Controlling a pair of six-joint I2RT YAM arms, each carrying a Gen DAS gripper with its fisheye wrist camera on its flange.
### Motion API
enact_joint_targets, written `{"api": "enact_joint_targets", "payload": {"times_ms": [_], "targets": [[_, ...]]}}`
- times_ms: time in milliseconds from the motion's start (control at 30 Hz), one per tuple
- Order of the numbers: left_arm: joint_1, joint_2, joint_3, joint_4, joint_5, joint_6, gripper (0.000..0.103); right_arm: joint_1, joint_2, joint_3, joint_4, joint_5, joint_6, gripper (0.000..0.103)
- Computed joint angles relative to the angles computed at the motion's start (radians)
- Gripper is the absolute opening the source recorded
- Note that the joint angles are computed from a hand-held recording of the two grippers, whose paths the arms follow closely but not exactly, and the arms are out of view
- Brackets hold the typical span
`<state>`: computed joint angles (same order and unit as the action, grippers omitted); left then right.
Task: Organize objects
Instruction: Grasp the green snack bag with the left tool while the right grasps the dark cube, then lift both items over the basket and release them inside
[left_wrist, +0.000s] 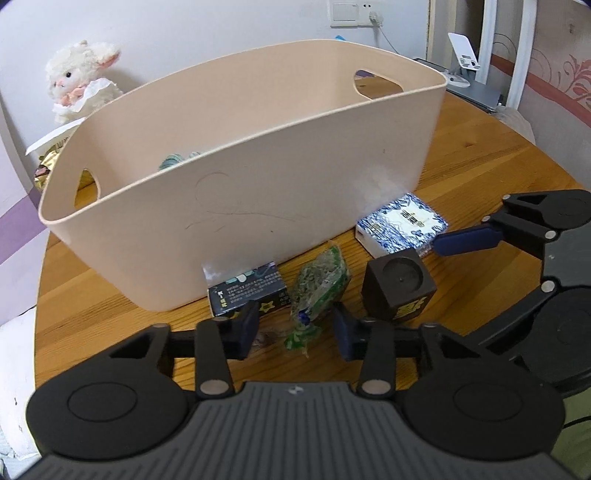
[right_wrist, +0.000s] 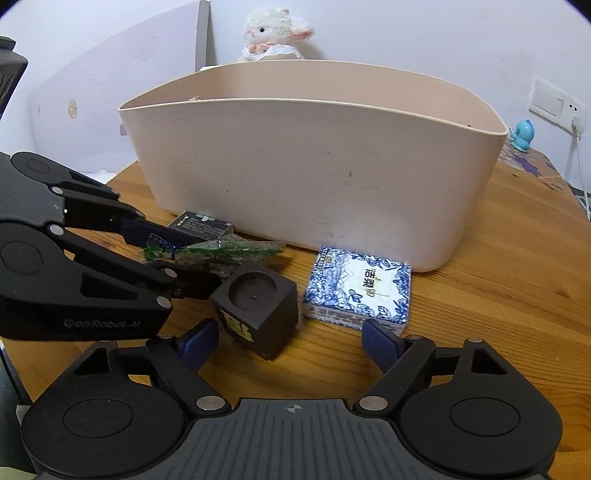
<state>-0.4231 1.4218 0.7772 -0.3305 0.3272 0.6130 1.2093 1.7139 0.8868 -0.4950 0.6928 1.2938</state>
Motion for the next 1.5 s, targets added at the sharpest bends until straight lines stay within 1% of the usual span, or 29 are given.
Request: {"api": "enact_joint_targets", "payload": {"times_ms": [33, 67, 100, 133, 167, 200, 267, 367, 500, 600, 767, 1067, 1167, 1233, 1267, 1333, 1433, 1500], "targets": [[-0.002, 0.003, 0.000, -0.001, -0.001, 0.001, 0.037, -0.004, -0.002, -0.003, 0.011, -0.004, -0.011, 0.075], [-0.004, 0.003, -0.002, 0.000, -0.002, 0.002, 0.035, -0.004, 0.003, 0.001, 0.009, -0.002, -0.016, 0.068], [-0.006, 0.004, -0.004, -0.002, 0.000, 0.005, 0.028, -0.004, 0.009, 0.008, 0.008, 0.001, -0.023, 0.065], [-0.008, 0.007, -0.003, -0.006, 0.005, 0.008, 0.021, -0.003, 0.011, 0.010, 0.006, 0.007, -0.023, 0.057], [-0.007, 0.009, -0.002, -0.008, 0.011, 0.009, 0.020, -0.002, 0.016, 0.015, 0.003, 0.012, -0.025, 0.045], [-0.008, 0.010, -0.002, -0.008, 0.014, 0.008, 0.020, -0.001, 0.020, 0.022, -0.005, 0.017, -0.028, 0.041], [-0.007, 0.013, 0.001, -0.012, 0.025, 0.003, 0.015, -0.002, 0.019, 0.019, -0.002, 0.015, -0.030, 0.040], [0.003, 0.016, 0.005, -0.021, 0.049, 0.002, 0.014, 0.006, 0.023, 0.026, -0.021, 0.020, -0.015, 0.040], [0.009, 0.004, -0.008, -0.017, 0.055, 0.006, 0.013, 0.028, 0.023, 0.035, -0.061, 0.035, 0.022, 0.040], [0.024, -0.012, -0.017, -0.025, 0.069, -0.001, 0.013, 0.057, 0.005, 0.044, -0.120, 0.059, 0.061, 0.040], [0.061, -0.074, -0.034, -0.049, 0.097, -0.001, 0.013, 0.124, -0.031, 0.079, -0.278, 0.113, 0.171, 0.040], [0.145, -0.257, -0.052, -0.149, 0.175, 0.028, 0.013, 0.243, -0.072, 0.194, -0.674, 0.232, 0.447, 0.040], [0.174, -0.316, -0.044, -0.181, 0.200, 0.031, 0.013, 0.263, -0.083, 0.234, -0.801, 0.272, 0.523, 0.040], [0.188, -0.345, -0.033, -0.191, 0.213, 0.021, 0.013, 0.255, -0.096, 0.254, -0.857, 0.301, 0.543, 0.040], [0.195, -0.358, -0.027, -0.195, 0.221, 0.016, 0.013, 0.268, -0.103, 0.264, -0.911, 0.310, 0.584, 0.040], [0.205, -0.371, -0.006, -0.199, 0.234, 0.001, 0.013, 0.261, -0.119, 0.278, -0.965, 0.335, 0.607, 0.040], [0.201, -0.377, 0.027, -0.182, 0.232, -0.037, 0.013, 0.220, -0.156, 0.289, -0.996, 0.377, 0.582, 0.040], [0.189, -0.364, 0.058, -0.166, 0.218, -0.072, 0.013, 0.191, -0.175, 0.294, -0.993, 0.399, 0.551, 0.040]]}}
